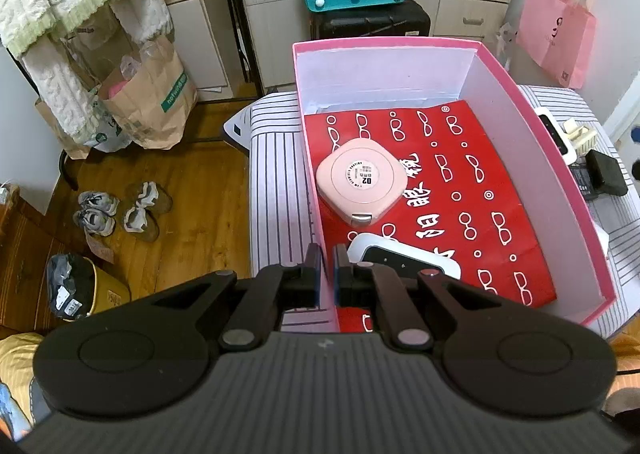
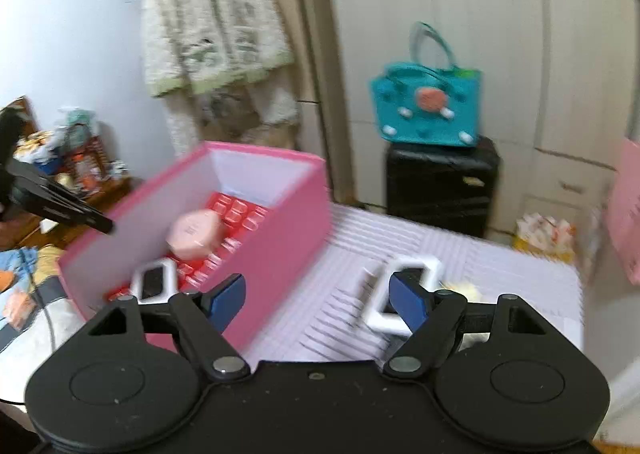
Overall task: Organize rigid objects
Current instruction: 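Grasp the white charger plug with the right gripper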
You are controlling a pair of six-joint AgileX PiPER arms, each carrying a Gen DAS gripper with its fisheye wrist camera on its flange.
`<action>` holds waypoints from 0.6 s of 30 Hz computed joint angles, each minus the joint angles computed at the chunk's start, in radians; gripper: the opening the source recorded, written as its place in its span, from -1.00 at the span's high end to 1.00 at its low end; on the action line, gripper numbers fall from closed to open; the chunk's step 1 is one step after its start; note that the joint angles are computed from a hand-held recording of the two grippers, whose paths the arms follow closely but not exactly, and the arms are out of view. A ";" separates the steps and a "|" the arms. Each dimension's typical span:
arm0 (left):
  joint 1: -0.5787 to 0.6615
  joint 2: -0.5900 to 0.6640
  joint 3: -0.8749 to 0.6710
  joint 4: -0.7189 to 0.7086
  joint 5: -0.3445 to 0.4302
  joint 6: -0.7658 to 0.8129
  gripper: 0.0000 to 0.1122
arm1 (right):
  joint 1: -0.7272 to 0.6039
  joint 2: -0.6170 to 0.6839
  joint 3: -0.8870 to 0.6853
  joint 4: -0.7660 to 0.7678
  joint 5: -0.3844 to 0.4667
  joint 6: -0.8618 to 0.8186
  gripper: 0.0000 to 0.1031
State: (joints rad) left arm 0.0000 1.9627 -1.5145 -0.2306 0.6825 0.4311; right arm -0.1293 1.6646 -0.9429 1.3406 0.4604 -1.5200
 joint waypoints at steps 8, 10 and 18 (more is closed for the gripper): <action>0.021 -0.023 0.073 -0.068 -0.053 0.035 0.91 | -0.049 0.057 0.121 0.063 0.016 -0.122 -0.60; 0.011 -0.032 0.092 -0.051 -0.075 0.024 0.92 | -0.033 0.073 0.124 0.013 0.011 -0.084 -0.59; -0.006 -0.057 0.129 -0.019 -0.101 0.002 0.92 | 0.046 0.120 0.111 -0.198 -0.076 0.057 -0.06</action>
